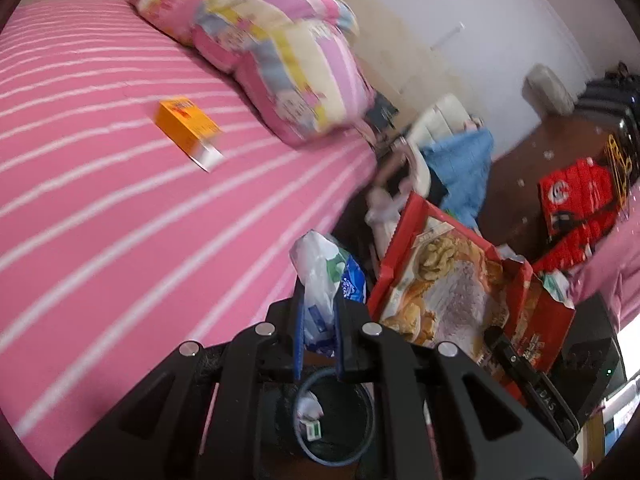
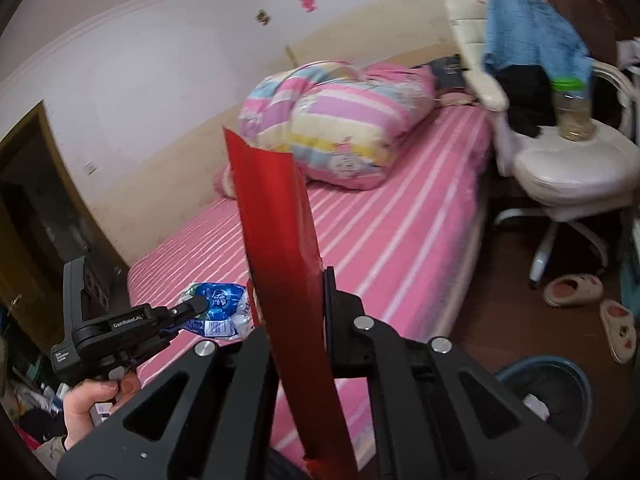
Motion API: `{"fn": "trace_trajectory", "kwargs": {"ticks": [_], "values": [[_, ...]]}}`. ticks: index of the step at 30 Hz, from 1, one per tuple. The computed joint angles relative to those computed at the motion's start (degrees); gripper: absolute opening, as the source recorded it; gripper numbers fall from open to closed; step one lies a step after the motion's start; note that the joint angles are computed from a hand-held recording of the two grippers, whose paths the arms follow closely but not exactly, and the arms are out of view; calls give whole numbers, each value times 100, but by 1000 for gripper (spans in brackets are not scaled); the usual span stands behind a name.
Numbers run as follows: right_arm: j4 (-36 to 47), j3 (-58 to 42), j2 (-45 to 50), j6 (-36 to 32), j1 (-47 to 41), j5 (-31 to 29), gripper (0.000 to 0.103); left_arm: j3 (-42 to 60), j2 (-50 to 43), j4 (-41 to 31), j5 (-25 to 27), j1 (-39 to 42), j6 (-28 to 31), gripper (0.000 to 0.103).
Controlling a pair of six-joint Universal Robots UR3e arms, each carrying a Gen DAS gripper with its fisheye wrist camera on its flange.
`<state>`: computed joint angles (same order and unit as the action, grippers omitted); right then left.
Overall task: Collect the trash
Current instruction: 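Carry blue wrapper and red bag to the wastebasket and release both, then move both open tools back toward the orange box on the bed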
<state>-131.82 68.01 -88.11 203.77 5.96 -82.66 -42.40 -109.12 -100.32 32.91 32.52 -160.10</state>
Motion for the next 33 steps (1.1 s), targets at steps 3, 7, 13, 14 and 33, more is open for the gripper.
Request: {"fn": "trace_trajectory", "kwargs": {"ticks": [3,7,13,14,33], "values": [[7,753,-686,-118,-442,145,3,-368,163,243,176,-446,-136,11],[245,1746,-1644,-386,-1270,451,3,-880,229,838,531,-1175,-435,11],[970,2832,-2879,-1091,-2638,959,3,-1160,-16,1401,1055,-2229,-830,11],[1047,2949,-3014,-1182,-2791,1015,3,-1157,-90,1444,1151,-2418,-847,11],[1634,5041,-3598,-2180,-3870,222,3,-599,-1891,1525,2077,-4311,-891,11]]}}
